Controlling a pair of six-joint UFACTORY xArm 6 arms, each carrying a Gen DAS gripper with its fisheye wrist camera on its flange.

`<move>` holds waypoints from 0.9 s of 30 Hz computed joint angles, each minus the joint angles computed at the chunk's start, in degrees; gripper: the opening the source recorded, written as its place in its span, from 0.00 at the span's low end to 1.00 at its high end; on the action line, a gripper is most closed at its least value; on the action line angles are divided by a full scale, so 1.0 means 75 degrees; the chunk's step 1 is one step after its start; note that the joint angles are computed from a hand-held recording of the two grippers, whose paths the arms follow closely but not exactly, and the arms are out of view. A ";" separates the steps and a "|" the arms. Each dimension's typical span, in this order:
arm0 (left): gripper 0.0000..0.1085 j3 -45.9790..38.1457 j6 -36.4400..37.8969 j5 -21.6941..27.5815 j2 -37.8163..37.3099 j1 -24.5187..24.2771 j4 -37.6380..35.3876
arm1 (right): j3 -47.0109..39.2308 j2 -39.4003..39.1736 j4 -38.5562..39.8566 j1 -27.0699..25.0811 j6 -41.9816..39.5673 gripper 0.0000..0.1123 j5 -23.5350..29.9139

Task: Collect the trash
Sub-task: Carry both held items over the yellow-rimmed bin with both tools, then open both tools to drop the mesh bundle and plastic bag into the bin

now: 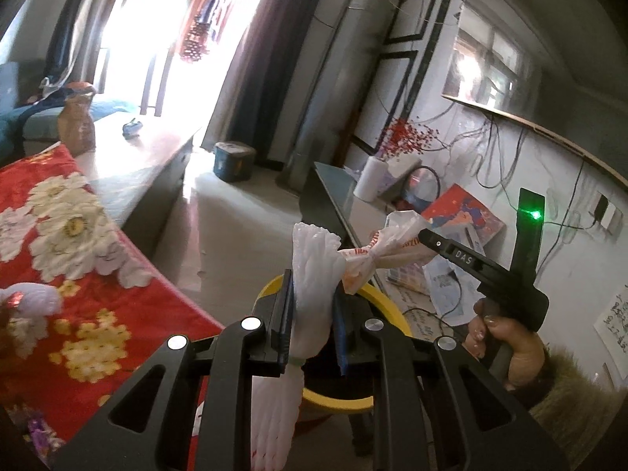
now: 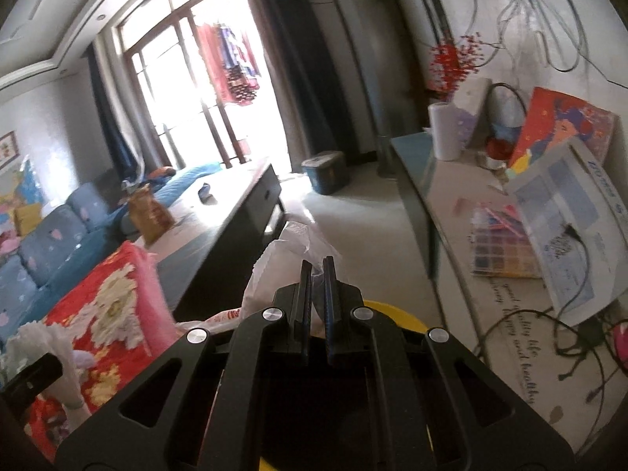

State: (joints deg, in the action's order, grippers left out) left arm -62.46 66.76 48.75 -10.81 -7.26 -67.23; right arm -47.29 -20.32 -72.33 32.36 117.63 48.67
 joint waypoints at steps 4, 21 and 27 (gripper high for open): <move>0.16 -0.0013 0.0087 -0.0027 0.0134 -0.0305 -0.0128 | 0.0198 -0.0156 0.0202 -0.0038 -0.0140 0.02 0.0283; 0.16 -0.0248 0.0252 -0.0605 0.0887 -0.1569 -0.0266 | 0.0648 -0.0081 0.1356 -0.0618 -0.1298 0.04 -0.0140; 0.53 -0.0836 -0.0275 -0.0645 0.1674 -0.1777 0.0188 | 0.0807 -0.0116 0.1520 -0.0815 -0.1205 0.23 -0.0574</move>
State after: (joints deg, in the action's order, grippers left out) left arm -68.74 64.70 43.91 1.75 -20.58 -65.82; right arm -41.23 -21.19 -60.93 26.24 108.59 44.37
